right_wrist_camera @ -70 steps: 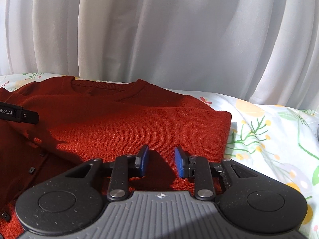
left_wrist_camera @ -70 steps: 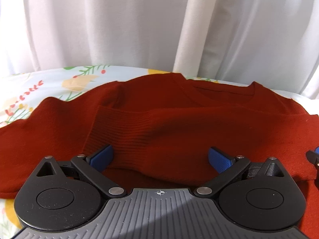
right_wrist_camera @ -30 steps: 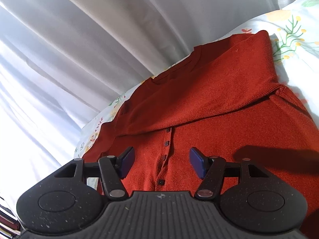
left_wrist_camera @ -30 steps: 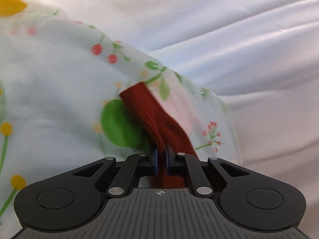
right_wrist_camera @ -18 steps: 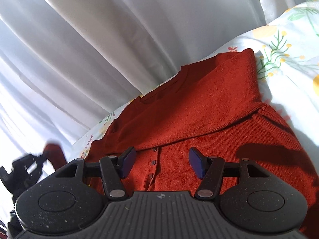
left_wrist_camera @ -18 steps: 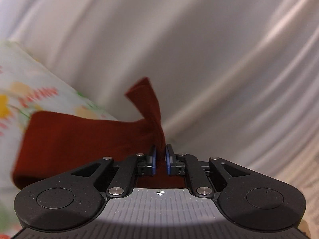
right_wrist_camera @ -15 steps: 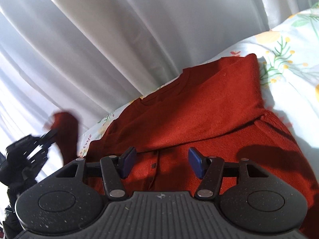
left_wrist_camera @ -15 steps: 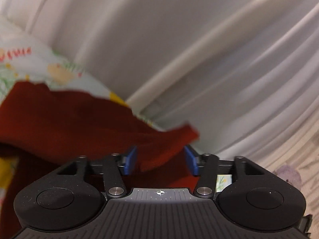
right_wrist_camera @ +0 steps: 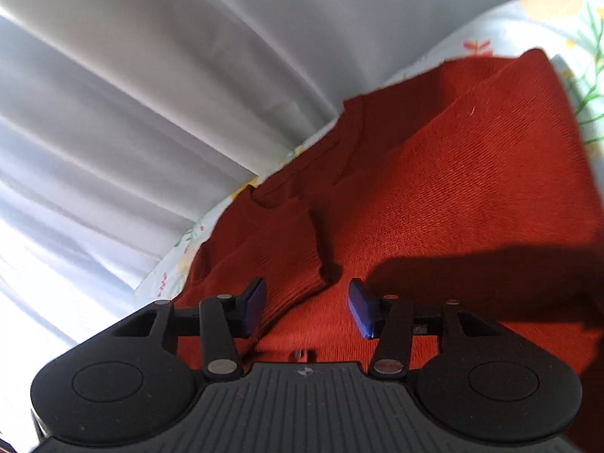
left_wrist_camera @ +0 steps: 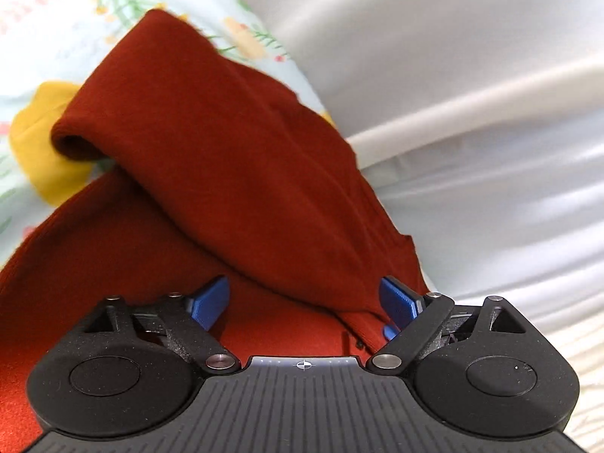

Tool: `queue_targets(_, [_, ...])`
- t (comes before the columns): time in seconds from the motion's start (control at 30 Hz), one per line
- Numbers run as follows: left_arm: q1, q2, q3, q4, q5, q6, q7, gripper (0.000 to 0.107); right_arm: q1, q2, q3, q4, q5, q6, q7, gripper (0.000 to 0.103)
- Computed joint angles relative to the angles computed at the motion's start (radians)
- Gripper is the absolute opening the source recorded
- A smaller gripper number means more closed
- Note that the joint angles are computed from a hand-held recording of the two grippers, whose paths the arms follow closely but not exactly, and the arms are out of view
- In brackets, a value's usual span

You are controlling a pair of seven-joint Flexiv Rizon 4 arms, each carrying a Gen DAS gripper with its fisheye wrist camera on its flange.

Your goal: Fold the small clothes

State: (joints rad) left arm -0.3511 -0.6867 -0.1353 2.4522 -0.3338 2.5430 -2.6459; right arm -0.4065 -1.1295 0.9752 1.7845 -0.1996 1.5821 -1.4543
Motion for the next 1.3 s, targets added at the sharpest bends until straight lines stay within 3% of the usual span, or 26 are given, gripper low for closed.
queue_targets(0.13, [0.008,-0.009,-0.001,0.007,-0.005,0.027,-0.032,0.090,0.037,-0.049,0.019,-0.062,0.012,-0.025,0.004,0.046])
queue_targets(0.17, [0.004,-0.002,-0.001,0.011,-0.015,0.019,-0.030,0.090,0.047,-0.055,0.021,-0.075,0.016,-0.031,0.005,0.037])
queue_targets(0.2, [0.004,0.006,-0.001,0.011,-0.019,0.005,-0.025,0.089,0.061,-0.052,0.015,-0.086,0.022,-0.043,0.009,0.015])
queue_targets(0.23, [0.001,0.017,0.001,0.011,-0.025,-0.015,-0.013,0.089,0.075,-0.047,0.007,-0.096,0.027,-0.055,0.007,0.005])
queue_targets(0.27, [-0.009,0.032,0.006,0.011,-0.038,-0.038,0.008,0.089,0.086,-0.040,0.000,-0.095,0.028,-0.046,-0.012,0.006])
queue_targets(0.37, [-0.058,0.065,0.027,0.014,-0.097,-0.090,0.078,0.090,0.108,0.025,-0.052,-0.015,-0.007,0.128,-0.087,0.005])
queue_targets(0.47, [-0.071,0.069,0.028,0.005,-0.120,-0.126,0.103,0.090,0.229,0.164,-0.254,0.074,0.041,0.396,-0.131,0.005])
queue_targets(0.5, [-0.074,0.066,0.030,0.000,-0.120,-0.125,0.108,0.090,0.275,0.201,-0.329,0.089,0.068,0.438,-0.125,0.005])
queue_targets(0.63, [-0.077,0.096,0.028,-0.009,-0.121,-0.187,0.149,0.090,0.356,0.256,-0.499,0.104,0.121,0.433,-0.098,0.005])
queue_targets(0.77, [-0.112,0.129,0.058,-0.047,-0.145,-0.261,0.267,0.090,0.329,0.252,-0.515,0.124,0.053,0.415,-0.049,0.005])
queue_targets(0.87, [-0.139,0.157,0.074,-0.047,-0.167,-0.264,0.332,0.090,0.453,0.282,-0.655,0.166,0.083,0.545,-0.057,0.005])
queue_targets(0.93, [-0.176,0.161,0.093,-0.056,-0.228,-0.264,0.387,0.090,0.593,0.299,-0.766,0.151,0.277,0.584,-0.171,0.005])
queue_targets(1.0, [-0.237,0.153,0.123,-0.087,-0.341,-0.299,0.499,0.091,0.711,0.298,-0.906,0.143,0.332,0.574,-0.161,0.006])
queue_targets(1.07, [-0.323,0.128,0.162,-0.145,-0.510,-0.352,0.662,0.090,0.763,0.305,-0.979,0.141,0.337,0.506,-0.101,0.009])
queue_targets(1.13, [-0.374,0.099,0.189,-0.206,-0.621,-0.388,0.822,0.090,0.824,0.296,-1.026,0.140,0.408,0.552,-0.076,0.014])
queue_targets(1.17, [-0.392,0.077,0.202,-0.244,-0.661,-0.399,0.902,0.090,0.815,0.289,-1.008,0.145,0.396,0.602,-0.057,0.014])
queue_targets(1.23, [-0.412,0.020,0.223,-0.317,-0.707,-0.402,1.048,0.090,0.712,0.284,-0.904,0.164,0.228,0.649,0.022,0.014])
queue_targets(1.3, [-0.496,-0.058,0.276,-0.431,-0.925,-0.432,1.270,0.090,0.600,0.271,-0.800,0.164,0.023,0.600,0.083,0.014])
